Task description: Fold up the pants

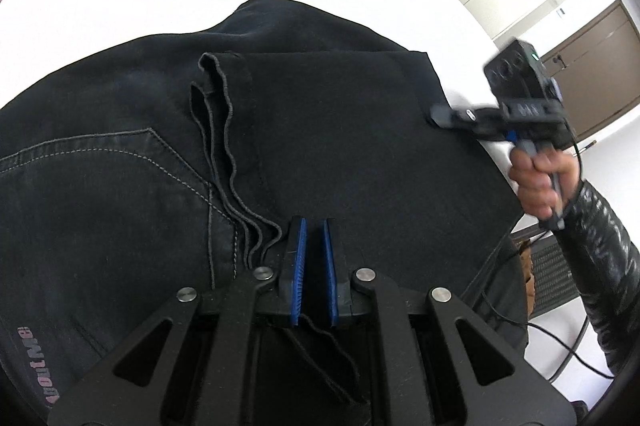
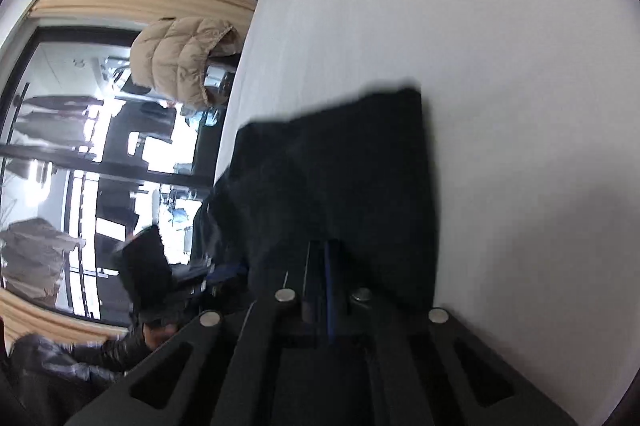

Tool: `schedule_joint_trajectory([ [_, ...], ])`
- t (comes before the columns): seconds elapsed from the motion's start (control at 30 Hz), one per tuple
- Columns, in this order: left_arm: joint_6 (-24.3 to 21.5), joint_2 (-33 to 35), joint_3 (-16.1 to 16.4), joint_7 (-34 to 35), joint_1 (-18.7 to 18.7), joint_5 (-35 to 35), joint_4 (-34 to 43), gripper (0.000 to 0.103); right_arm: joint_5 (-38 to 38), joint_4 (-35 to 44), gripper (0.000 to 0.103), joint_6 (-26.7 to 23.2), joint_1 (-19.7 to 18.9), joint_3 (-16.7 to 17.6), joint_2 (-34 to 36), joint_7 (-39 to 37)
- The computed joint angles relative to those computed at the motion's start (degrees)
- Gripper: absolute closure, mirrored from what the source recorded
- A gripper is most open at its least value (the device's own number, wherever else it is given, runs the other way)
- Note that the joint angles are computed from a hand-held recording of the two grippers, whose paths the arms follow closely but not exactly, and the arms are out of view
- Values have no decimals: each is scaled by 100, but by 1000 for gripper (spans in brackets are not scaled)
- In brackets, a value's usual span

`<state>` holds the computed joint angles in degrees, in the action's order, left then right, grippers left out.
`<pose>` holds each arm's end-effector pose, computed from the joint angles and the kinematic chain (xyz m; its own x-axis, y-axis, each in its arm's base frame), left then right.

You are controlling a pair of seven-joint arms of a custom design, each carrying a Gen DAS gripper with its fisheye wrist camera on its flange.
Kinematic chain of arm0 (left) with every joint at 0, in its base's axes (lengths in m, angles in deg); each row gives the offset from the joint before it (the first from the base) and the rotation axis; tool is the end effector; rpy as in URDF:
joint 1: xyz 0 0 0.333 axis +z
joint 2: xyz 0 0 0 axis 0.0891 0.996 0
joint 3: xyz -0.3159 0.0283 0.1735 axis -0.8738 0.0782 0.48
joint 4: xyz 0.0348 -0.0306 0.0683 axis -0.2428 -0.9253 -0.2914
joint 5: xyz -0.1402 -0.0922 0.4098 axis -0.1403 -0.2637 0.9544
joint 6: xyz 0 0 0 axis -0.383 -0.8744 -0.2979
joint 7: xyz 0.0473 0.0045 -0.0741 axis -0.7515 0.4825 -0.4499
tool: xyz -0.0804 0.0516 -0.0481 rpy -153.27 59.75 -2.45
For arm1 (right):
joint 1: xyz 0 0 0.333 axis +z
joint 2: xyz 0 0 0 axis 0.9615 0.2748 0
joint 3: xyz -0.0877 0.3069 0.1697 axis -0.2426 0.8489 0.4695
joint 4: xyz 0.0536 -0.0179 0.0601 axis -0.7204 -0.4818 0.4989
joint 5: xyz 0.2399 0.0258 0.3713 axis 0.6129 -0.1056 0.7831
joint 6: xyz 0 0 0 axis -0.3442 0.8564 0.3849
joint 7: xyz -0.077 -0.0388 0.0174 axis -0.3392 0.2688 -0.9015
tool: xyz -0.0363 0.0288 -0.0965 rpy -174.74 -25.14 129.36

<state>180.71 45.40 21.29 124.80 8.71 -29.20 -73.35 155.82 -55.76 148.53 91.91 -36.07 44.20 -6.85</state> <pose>0.5130 0.0172 0.5167 -0.3476 -0.8221 0.4508 -0.9167 0.1969 -0.3478 0.4693 0.1626 0.4744 0.0435 -0.5848 -0.8100 -0.9842 0.1139 -0.1352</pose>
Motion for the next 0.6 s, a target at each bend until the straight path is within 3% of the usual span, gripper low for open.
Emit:
schedule_joint_trajectory([
  [0.23,-61,-173,75,104,45,-7,-122,94,-41,-864,101,-340,199,14,-1066,92],
  [0.43,10,-377,74,130,17,-2,-322,94,-239,-1309,100,39,371,158,-1777,714],
  [0.5,5,-457,95,122,4,11,-360,94,-242,-1364,88,358,490,176,-2022,735],
  [0.57,38,-491,115,121,-17,-14,-388,94,297,-1384,57,935,743,98,-2107,359],
  [0.6,57,-514,125,128,-26,-27,-409,94,567,-1347,51,1183,854,74,-2059,180],
])
